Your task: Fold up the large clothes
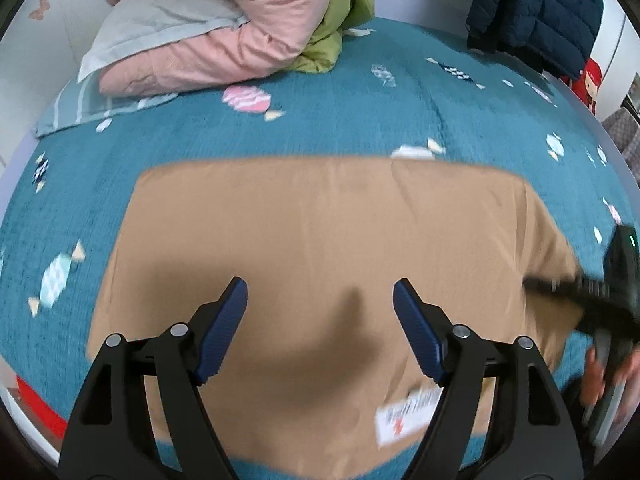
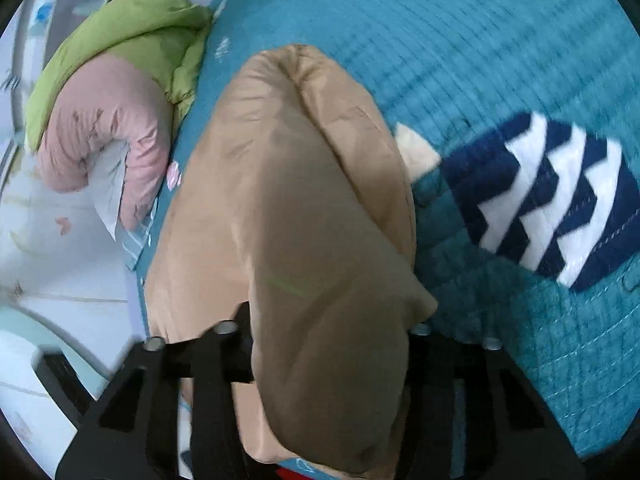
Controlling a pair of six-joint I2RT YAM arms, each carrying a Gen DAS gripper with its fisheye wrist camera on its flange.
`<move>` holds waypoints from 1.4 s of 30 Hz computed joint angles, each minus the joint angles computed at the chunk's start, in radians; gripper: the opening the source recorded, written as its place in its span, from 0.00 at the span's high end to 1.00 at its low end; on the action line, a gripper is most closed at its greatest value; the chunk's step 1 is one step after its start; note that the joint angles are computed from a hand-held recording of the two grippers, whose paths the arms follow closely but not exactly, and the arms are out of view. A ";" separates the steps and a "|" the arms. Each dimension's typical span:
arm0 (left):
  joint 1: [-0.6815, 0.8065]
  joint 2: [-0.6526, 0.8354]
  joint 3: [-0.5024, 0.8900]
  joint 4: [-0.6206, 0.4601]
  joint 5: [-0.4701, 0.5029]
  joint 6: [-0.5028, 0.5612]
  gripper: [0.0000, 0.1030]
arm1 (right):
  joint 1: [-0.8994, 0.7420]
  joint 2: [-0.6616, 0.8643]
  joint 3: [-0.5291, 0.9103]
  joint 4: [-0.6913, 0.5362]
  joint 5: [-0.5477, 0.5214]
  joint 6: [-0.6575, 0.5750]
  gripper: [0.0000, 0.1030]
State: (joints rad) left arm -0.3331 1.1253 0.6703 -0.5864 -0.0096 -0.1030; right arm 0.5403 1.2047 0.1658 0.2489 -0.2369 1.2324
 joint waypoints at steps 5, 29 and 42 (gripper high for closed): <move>-0.013 0.267 0.200 0.059 0.034 -0.091 0.26 | 0.032 0.002 0.010 -0.001 0.039 -0.002 0.74; -0.094 0.635 0.377 -0.054 0.069 -0.112 1.00 | -0.144 0.115 -0.108 0.311 -0.212 0.020 0.69; -0.091 0.363 0.001 0.093 0.144 -0.155 0.98 | -0.091 0.138 -0.041 0.209 -0.166 -0.031 0.64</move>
State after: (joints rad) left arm -0.4237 1.4884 0.6712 -0.4935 0.1348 -0.2580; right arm 0.4490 1.3428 0.1252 0.4578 -0.4027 1.2013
